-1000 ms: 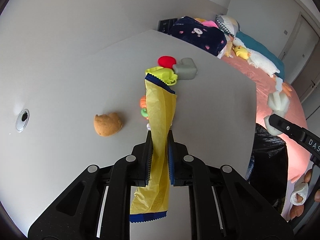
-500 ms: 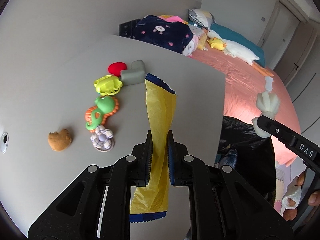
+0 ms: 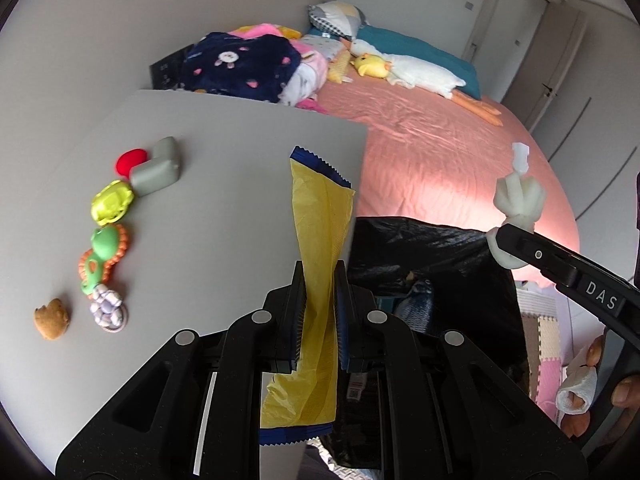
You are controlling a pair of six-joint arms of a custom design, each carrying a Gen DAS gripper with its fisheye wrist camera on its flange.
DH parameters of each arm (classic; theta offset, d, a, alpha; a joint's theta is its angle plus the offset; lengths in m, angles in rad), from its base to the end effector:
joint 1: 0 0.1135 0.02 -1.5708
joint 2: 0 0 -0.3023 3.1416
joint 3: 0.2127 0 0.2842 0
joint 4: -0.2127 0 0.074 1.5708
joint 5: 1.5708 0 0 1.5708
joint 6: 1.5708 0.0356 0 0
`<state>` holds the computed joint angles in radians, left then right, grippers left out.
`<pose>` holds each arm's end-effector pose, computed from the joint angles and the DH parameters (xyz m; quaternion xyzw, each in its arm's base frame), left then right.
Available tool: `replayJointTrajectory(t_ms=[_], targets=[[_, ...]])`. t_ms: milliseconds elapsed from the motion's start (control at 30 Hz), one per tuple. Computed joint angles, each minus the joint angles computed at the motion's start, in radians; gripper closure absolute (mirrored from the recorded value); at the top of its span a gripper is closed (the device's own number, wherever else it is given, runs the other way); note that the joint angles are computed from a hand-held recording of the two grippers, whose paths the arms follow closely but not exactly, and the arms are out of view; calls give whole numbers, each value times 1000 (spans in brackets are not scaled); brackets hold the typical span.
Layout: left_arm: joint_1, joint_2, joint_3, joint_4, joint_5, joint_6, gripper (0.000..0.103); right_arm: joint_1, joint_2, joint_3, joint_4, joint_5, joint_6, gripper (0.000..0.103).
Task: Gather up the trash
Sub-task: 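Carry the snack bag and white foam over the black trash bag and release both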
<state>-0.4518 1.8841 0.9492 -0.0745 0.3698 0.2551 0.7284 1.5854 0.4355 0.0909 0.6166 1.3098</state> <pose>0.3394 -0.1790 0.1225 0.3747 0.8685 -0.2025 0.2536 0.1951 0.1465 0.0969 0.3378 0.8611 0.0515 0.3764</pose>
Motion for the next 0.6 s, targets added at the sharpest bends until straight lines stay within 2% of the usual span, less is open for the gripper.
replayJointTrajectory(t_ms=[300,333,367,400,433,467,533,600], targets=[[-100,21,24,-50,17,18,90,32,-107,-108,-90,35,158,77],[-111,33,40,-80,31,31,90,30,-123,-122,-87,31,161,75],[-124,46,58,-116,39,48,89,29,-136,-129,-104,24,174,63],[-136,60,75,-144,38,65,73,43,-154,-128,-171,43,238,35],[-151,66,77,-153,22,69,51,69,-166,-129,-229,81,315,20],[-170,62,64,-131,-20,54,6,86,-182,-135,-262,109,362,12],[-184,54,31,-76,-27,43,7,96,-227,-155,-314,126,415,12],[-189,72,51,-98,-29,51,7,96,-259,-176,-334,131,440,12]])
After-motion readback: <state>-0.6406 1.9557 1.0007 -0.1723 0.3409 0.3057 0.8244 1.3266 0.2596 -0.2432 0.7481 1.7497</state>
